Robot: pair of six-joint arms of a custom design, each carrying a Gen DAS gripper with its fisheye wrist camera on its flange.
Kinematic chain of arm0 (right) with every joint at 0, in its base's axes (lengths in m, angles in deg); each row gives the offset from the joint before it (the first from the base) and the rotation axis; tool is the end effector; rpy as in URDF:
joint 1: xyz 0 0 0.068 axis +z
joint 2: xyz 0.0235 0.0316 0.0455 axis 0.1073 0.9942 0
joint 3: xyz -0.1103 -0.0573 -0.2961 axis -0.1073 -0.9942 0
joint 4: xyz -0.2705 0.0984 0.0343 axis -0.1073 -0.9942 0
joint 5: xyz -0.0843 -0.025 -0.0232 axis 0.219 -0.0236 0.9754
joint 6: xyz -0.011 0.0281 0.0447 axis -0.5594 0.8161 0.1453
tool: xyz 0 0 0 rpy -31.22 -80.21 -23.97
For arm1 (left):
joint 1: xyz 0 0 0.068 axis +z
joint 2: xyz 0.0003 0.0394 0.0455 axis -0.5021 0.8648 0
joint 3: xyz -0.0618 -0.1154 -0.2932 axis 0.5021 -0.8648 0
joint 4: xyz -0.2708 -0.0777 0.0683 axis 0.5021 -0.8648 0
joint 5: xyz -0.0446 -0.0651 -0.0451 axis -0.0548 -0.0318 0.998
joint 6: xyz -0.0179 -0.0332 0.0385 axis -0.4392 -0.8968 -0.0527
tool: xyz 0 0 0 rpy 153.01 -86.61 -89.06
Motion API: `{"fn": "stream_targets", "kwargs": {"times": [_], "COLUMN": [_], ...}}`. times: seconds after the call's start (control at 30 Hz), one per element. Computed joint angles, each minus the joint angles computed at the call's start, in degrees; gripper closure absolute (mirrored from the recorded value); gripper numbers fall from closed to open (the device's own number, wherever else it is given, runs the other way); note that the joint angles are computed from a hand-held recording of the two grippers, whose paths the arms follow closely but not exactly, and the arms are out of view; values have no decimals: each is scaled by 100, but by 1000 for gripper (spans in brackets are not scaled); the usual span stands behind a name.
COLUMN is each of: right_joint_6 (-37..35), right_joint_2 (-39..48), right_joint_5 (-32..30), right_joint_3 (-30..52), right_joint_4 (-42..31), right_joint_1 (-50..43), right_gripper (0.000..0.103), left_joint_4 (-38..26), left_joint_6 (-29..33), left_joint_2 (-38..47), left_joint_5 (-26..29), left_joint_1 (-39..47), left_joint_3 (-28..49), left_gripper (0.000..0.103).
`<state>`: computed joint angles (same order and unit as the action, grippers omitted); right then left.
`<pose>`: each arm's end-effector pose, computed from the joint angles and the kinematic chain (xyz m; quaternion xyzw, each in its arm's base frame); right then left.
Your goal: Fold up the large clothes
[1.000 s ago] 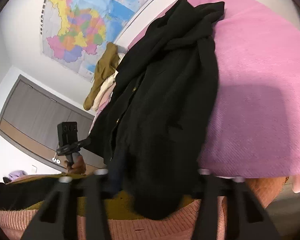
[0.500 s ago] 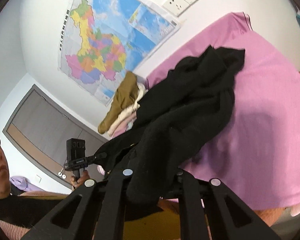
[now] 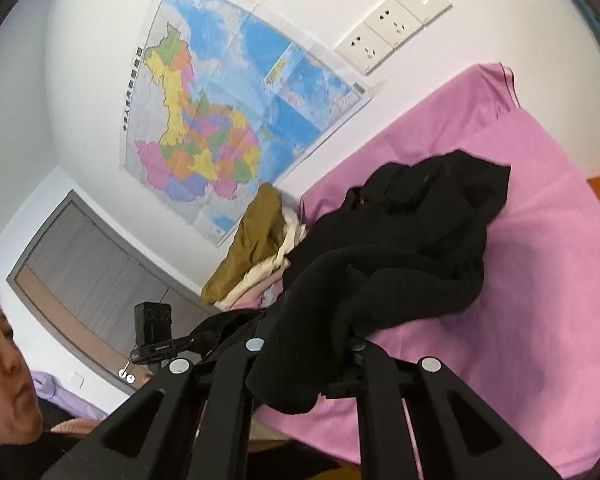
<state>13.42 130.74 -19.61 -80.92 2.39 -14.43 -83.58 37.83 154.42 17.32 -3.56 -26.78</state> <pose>0.1500 -0.0210 0.1510 -0.0284 0.7892 0.4759 0.3871 0.2632 0.1008 0.2568 0.0935 0.8955 -0.3351 0.2776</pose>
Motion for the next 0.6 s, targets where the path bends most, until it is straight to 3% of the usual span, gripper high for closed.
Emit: {"fn": "stream_targets", "kwargs": {"times": [0.2,0.6], "right_joint_6": [752,1486], "right_joint_2": [293,856], "right_joint_5": [271,749], "right_joint_3": [400,1334], "right_joint_4": [651,1012], "right_joint_1": [280,687], "right_gripper": [94,94], "left_joint_4": [-5,-258], "left_joint_6": [-307,-860], "left_joint_2": [183,943], "left_joint_5": [-54,-375], "left_joint_1": [-188,-644], "left_joint_3": [543,2034], "left_gripper": [92,92]}}
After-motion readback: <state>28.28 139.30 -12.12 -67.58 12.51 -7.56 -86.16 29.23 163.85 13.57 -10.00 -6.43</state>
